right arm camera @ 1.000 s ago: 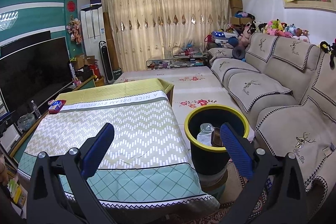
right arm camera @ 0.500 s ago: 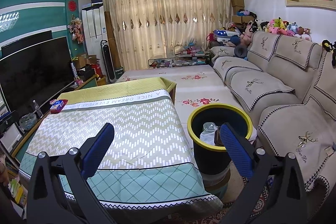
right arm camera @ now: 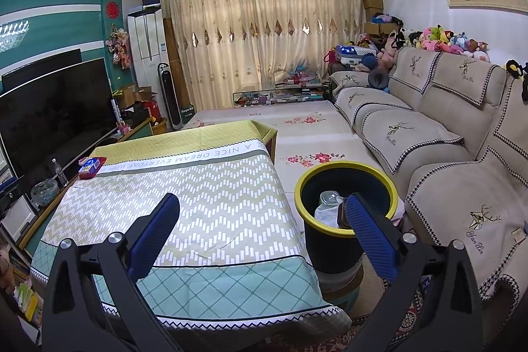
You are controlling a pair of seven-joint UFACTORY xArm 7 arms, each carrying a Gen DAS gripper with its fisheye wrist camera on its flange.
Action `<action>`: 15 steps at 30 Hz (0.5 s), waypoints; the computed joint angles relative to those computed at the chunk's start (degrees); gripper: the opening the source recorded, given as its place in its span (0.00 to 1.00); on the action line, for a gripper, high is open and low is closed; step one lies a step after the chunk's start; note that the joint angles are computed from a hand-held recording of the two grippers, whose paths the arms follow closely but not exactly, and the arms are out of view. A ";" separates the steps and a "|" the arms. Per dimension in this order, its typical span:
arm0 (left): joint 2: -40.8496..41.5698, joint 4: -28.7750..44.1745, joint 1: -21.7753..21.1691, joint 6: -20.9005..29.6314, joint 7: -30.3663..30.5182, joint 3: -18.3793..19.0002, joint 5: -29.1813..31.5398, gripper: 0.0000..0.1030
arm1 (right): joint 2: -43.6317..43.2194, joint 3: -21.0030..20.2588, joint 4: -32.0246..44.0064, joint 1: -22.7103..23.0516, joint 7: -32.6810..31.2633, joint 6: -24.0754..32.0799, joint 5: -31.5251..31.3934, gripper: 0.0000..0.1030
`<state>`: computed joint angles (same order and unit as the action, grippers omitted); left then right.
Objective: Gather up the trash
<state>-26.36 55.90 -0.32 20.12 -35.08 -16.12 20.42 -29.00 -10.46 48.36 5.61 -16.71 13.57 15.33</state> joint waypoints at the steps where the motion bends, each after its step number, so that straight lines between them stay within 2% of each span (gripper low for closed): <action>1: 0.00 0.00 -0.01 0.00 -0.01 0.01 0.01 0.95 | 0.04 -0.03 0.01 0.03 -0.03 0.00 0.04 0.93; 15: 0.32 0.38 -0.10 0.37 -0.22 -0.15 0.46 0.95 | 0.41 -0.05 0.08 0.18 -0.21 -0.07 0.35 0.93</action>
